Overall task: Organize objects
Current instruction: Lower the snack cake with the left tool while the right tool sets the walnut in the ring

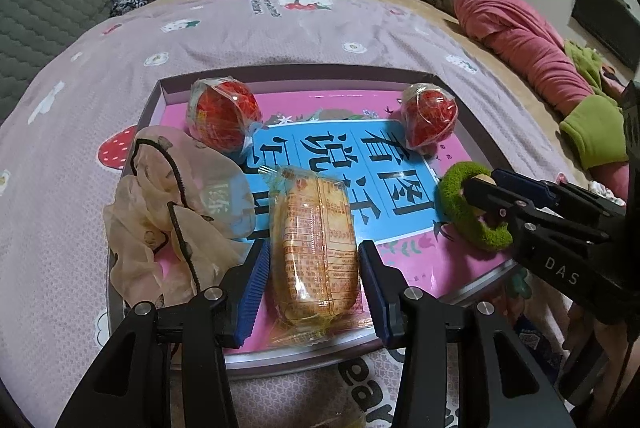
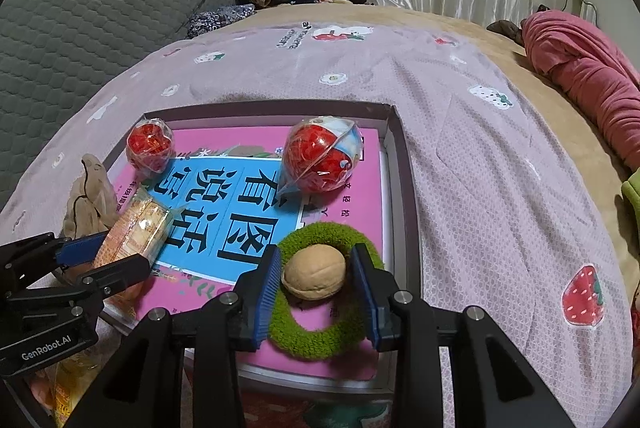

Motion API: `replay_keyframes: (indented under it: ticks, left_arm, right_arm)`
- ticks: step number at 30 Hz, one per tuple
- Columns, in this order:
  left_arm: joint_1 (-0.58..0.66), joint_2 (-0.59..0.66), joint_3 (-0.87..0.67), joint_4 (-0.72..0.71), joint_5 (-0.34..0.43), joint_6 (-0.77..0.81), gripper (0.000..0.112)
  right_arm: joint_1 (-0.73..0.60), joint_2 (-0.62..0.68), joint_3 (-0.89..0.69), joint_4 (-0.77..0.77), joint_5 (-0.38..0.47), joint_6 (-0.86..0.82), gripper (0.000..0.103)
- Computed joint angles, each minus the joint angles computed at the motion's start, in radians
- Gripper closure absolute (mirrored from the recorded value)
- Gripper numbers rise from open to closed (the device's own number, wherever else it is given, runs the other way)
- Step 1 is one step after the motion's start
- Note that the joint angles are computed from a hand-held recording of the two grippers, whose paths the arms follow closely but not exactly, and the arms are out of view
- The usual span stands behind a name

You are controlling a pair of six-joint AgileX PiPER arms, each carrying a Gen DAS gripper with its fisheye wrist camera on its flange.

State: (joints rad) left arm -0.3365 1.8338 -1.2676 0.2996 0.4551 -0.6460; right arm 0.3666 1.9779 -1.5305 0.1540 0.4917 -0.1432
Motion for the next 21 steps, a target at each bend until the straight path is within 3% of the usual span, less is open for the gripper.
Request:
replay_keyframes:
  ticks: [5,17,21]
  left_arm:
    - [-0.004,-0.002,0.003,0.021,0.0,-0.017,0.064]
    - [-0.018,-0.026,0.014,0.096,0.01,-0.087,0.05]
    - [-0.019,-0.045,0.021,0.098,0.01,-0.088,0.039]
  right_arm:
    - [0.001,0.0,-0.002,0.005,0.001,0.002,0.067]
    - [0.002,-0.004,-0.005,0.022,0.007,0.001,0.057]
    - [0.001,-0.014,0.002,0.025,0.002,-0.003,0.055]
